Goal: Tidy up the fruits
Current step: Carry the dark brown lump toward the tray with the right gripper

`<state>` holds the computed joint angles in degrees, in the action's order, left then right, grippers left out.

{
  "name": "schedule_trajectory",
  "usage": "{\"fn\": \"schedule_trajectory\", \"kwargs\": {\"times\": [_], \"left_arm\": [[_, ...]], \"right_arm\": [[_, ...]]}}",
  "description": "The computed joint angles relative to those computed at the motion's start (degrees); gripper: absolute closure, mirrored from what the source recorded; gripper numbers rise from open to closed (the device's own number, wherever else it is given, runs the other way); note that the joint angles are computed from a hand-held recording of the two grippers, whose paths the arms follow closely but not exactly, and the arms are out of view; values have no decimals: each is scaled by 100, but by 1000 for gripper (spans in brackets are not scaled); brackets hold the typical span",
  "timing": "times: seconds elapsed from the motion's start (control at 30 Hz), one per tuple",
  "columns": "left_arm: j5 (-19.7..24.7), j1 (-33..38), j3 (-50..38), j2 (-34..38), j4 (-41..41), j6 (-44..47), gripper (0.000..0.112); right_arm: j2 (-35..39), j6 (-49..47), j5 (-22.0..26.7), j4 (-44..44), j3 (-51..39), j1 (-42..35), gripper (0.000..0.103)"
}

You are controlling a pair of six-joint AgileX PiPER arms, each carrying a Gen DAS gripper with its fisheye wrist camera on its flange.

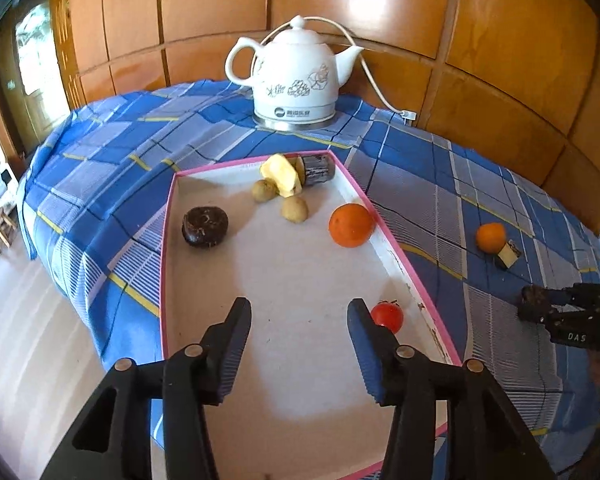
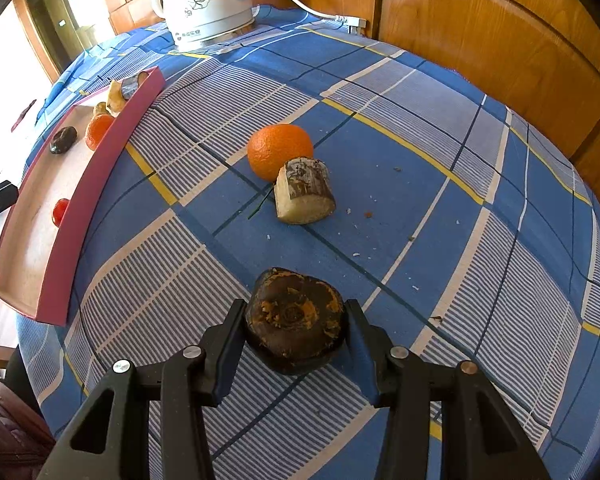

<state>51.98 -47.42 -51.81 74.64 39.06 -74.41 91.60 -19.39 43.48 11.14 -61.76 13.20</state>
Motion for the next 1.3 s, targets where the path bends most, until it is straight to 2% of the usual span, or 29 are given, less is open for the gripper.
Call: {"fn": "schedule_trajectory", "kwargs": {"times": [0.63,0.8,0.93,1.1,1.3], "left_arm": [[20,-98,86,-85,52,-24,57],[-53,37,230,-268,-13,10,57],[-59,289,404,-523,11,-36,57],[-28,564,640,-842,31,-93,57],[-46,783,901,-1135,-19,-98,57]], "right_arm": [[12,157,-100,-190,51,87,55],[-33,484,58,-448,-65,217,55],[-335,360,127,-64,-124,358,55],[-412,273,235,382,-439,927,55],[35,660,195,538,-1161,1887,55]]}}
